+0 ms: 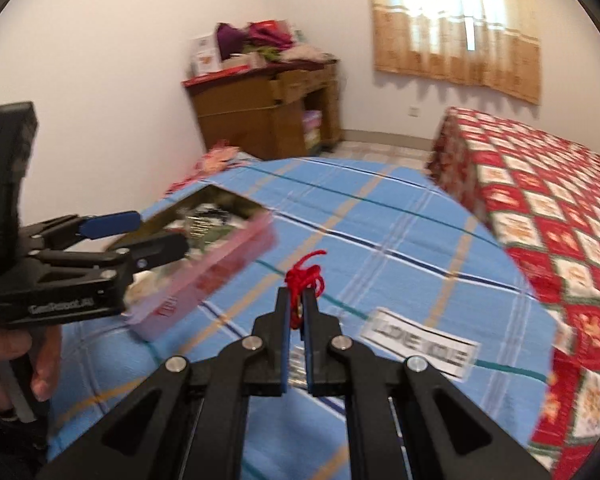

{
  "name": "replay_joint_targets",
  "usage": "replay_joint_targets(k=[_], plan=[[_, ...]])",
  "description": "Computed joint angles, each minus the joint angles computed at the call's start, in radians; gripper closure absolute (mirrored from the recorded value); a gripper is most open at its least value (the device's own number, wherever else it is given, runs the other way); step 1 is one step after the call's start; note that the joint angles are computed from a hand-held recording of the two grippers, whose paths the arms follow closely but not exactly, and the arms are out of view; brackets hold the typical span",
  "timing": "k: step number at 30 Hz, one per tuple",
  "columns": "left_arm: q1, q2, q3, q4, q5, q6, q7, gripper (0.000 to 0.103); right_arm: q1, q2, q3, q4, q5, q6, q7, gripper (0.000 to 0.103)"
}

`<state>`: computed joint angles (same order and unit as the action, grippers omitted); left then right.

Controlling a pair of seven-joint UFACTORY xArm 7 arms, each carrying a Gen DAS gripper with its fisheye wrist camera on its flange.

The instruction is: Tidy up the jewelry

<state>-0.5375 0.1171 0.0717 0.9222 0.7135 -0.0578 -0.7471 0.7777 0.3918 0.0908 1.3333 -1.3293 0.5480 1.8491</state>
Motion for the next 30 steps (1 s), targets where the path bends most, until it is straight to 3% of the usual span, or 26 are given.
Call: replay_joint_targets(k=[4, 10, 14, 26, 30], plan=[[-0.082, 0.057, 0.024, 0.053, 0.056, 0.012, -0.032, 0.025, -0.017, -0.049, 0.0, -0.088, -0.003, 0.025, 0.071, 0.095], [0.047, 0.152, -0.208, 0.1, -0.197, 0.066, 0.222, 0.025, -0.047, -0.075, 0.028, -0.148, -0.022, 0.039, 0.133, 0.095], [0.015, 0.199, -0.209, 0.132, -0.262, 0.112, 0.28, 0.025, -0.056, -0.09, 0.04, -0.18, -0.046, 0.043, 0.176, 0.095], [-0.039, 0.221, -0.22, 0.127, -0.422, 0.116, 0.469, 0.025, -0.082, -0.113, 0.069, -0.218, -0.053, 0.067, 0.205, 0.095], [-0.075, 0.226, -0.194, 0.134, -0.436, 0.129, 0.496, 0.025, -0.083, -0.104, 0.068, -0.211, -0.054, 0.06, 0.204, 0.095]])
